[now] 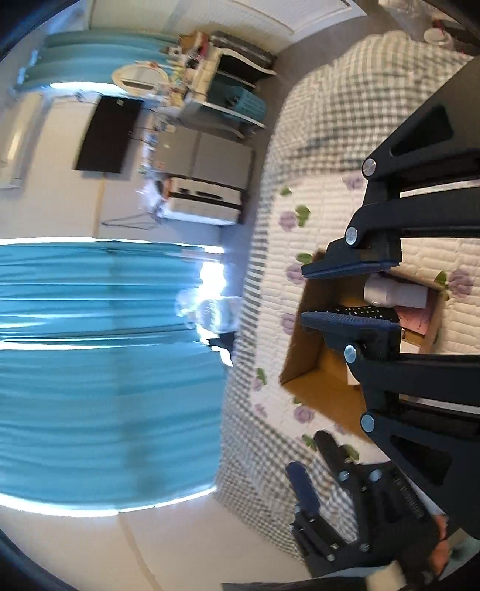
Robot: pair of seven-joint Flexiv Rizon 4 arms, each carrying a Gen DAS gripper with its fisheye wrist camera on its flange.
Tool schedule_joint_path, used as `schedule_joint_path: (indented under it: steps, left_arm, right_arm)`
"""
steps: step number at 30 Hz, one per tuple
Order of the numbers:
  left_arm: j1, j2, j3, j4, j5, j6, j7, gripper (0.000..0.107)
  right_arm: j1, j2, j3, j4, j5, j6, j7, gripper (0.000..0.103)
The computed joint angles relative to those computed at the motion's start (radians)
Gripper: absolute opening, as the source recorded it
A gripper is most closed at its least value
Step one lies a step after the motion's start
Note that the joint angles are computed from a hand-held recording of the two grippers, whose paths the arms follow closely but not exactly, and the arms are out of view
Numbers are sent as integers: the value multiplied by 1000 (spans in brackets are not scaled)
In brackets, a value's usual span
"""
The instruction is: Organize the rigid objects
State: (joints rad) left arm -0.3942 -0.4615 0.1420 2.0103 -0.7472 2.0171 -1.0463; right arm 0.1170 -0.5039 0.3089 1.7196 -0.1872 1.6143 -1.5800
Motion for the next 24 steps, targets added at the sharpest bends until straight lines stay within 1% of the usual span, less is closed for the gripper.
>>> schedule_joint_path:
  steps: [2, 3, 4, 5, 6, 7, 8, 9, 10, 11, 12, 14, 15, 17, 18, 21, 23, 24]
  left_arm:
    - [-31, 38, 6, 29, -10, 39, 9, 49]
    - [-41, 69, -2, 60, -5, 78, 8, 49]
    - [-39, 88, -18, 86, 4, 121, -1, 49]
    - [-40, 103, -31, 103, 4, 149, -2, 49]
    - [-35, 123, -48, 128, 16, 176, -11, 49]
    - [-31, 142, -64, 157, 27, 206, -26, 49]
    - [-27, 150, -78, 176, 27, 229, -32, 49]
    - [-25, 162, -93, 210, 34, 267, -51, 49]
    - [-18, 169, -107, 233, 37, 293, -69, 49]
    - [-7, 175, -122, 254, 45, 308, -90, 49]
    - [7, 181, -137, 277, 52, 318, -121, 49]
    - [-10, 167, -150, 295, -10, 364, -111, 49]
    - [-12, 158, -157, 304, -24, 386, -109, 49]
    - [17, 151, -170, 326, 13, 392, -163, 49]
    - [25, 139, -173, 330, 24, 406, -184, 49]
    - [41, 101, -173, 348, 55, 448, -227, 49]
    - [50, 51, -166, 362, 82, 510, -265, 49]
    - [47, 38, -167, 370, 83, 531, -275, 49]
  right_arm:
    - [13, 74, -29, 84, 9, 68, 8, 18]
    - [46, 121, -76, 140, 10, 116, 21, 18]
    - [106, 158, -145, 182, 28, 151, 23, 18]
    - [140, 199, -190, 234, 27, 194, 37, 18]
    - [147, 227, -203, 273, 22, 232, 57, 18]
    - [125, 249, -183, 308, 20, 268, 73, 18]
    - [76, 261, -138, 332, -4, 292, 99, 18]
    - [39, 274, -115, 368, -48, 331, 152, 18]
    - [30, 288, -102, 398, -28, 365, 145, 18]
    - [50, 301, -113, 421, 5, 387, 129, 18]
    - [94, 315, -151, 451, 34, 413, 121, 18]
    - [117, 323, -164, 495, 58, 467, 118, 18]
    - [144, 324, -176, 512, 92, 495, 92, 18]
    - [207, 326, -204, 529, 176, 518, 14, 18]
    - [222, 318, -210, 536, 202, 539, -13, 18]
    - [208, 274, -187, 562, 184, 616, -3, 18]
    - [212, 237, -188, 569, 187, 648, -9, 18]
    - [230, 211, -195, 572, 212, 677, -30, 18]
